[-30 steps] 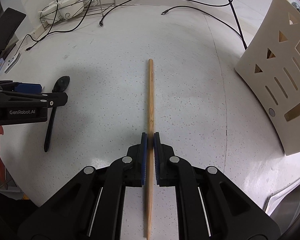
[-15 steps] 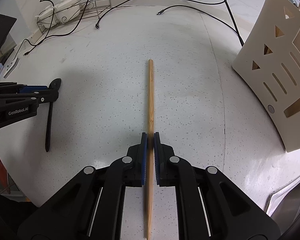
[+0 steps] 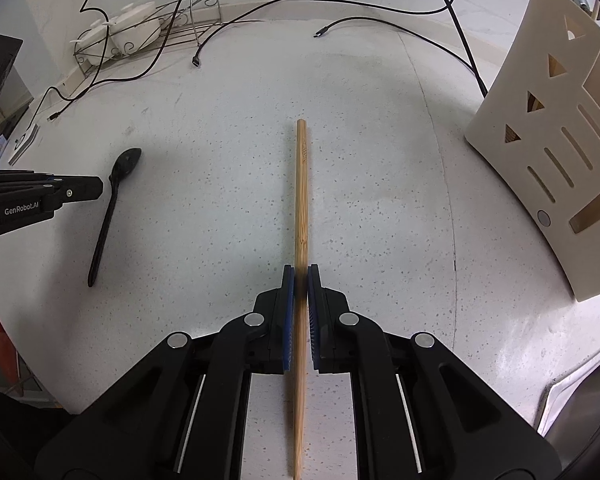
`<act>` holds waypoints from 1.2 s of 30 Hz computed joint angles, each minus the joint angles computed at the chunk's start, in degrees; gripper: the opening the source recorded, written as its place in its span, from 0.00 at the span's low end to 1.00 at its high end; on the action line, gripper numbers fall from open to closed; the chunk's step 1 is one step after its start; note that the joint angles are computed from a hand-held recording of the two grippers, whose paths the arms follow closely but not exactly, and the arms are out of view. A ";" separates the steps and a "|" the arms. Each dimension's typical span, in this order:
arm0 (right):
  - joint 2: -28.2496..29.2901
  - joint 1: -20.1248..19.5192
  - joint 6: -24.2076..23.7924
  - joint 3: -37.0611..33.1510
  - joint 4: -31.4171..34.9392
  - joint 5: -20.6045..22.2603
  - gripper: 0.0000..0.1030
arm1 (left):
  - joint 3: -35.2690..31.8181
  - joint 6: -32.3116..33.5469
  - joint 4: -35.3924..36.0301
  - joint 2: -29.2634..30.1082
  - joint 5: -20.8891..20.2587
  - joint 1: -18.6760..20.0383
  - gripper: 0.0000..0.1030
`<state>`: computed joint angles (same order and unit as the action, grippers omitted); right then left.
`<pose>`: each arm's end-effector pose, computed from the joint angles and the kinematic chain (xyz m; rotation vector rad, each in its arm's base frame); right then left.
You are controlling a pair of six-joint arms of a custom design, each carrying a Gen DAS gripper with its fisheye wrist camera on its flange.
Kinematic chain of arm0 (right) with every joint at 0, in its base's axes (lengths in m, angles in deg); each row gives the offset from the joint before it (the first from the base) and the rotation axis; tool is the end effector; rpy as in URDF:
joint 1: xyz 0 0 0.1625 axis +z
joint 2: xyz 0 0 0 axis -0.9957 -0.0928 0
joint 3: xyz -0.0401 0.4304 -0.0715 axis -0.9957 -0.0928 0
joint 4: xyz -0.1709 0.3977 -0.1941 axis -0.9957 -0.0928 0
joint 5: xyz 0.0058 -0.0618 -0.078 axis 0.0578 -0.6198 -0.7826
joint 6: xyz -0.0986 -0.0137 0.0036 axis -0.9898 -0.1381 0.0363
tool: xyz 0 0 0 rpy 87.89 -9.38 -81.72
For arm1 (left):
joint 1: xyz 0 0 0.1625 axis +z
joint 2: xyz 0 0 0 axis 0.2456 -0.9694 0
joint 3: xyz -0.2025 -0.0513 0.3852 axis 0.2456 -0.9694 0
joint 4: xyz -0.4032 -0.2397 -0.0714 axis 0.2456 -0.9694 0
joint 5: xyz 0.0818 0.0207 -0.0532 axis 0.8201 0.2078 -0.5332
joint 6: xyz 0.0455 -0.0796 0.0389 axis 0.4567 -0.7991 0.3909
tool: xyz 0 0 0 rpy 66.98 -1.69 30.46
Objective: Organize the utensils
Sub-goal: 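Lift the spoon and wooden chopstick and carry both toward the holder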
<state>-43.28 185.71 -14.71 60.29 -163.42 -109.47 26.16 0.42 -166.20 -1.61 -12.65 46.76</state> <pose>0.2506 -0.7905 0.0439 1.1507 -2.4036 0.2511 -0.1418 -0.6873 0.2271 -0.4169 2.3086 -0.6149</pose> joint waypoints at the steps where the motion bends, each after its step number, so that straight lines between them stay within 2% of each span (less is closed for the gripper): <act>1: -0.03 0.01 0.00 0.08 -0.14 0.08 0.06 | 0.36 0.54 -1.69 -0.16 -0.44 0.08 0.03; 4: -0.29 -0.10 0.15 0.51 -0.38 0.08 0.06 | 1.11 1.22 -5.64 -0.46 -0.51 0.02 0.03; 7: -0.38 -0.20 0.13 0.67 -0.22 -0.16 0.06 | -0.61 0.32 -3.56 0.53 -1.67 0.43 0.08; 9: -0.43 -0.24 0.12 0.76 -0.31 -0.13 0.06 | -2.10 -1.01 -0.84 1.51 -2.14 0.60 0.33; 11: -0.42 -0.28 0.14 0.64 -0.31 0.02 0.06 | -2.75 -1.56 0.02 2.12 -1.56 0.57 0.43; 18: -0.57 -0.46 0.28 0.36 -0.71 0.49 0.06 | -6.76 -6.16 7.06 4.73 -0.68 1.10 0.45; 22: -1.00 -0.67 0.25 0.68 -1.03 1.23 0.06 | -7.79 -8.01 8.81 5.68 0.47 1.18 0.44; 23: -1.07 -0.72 0.27 0.72 -1.00 1.40 0.06 | -8.35 -8.84 10.29 6.01 0.87 1.13 0.39; 24: -1.13 -0.75 0.34 0.81 -0.99 1.60 0.06 | -8.82 -9.39 11.60 6.27 1.32 1.10 0.25; 26: -1.25 -0.83 0.30 0.97 -0.99 1.97 0.06 | -8.51 -8.85 10.75 5.87 0.68 1.34 0.08; 31: -1.59 -1.25 0.33 1.41 -0.73 3.01 0.06 | -8.79 -6.47 9.83 5.54 -0.59 1.81 0.08; 35: -1.54 -1.46 0.42 1.45 -0.68 3.55 0.06 | -8.42 -3.96 5.91 5.07 -3.50 2.40 0.07; 36: -1.57 -1.51 0.50 1.49 -0.73 3.71 0.06 | -8.29 -3.79 5.50 4.97 -3.06 2.26 0.07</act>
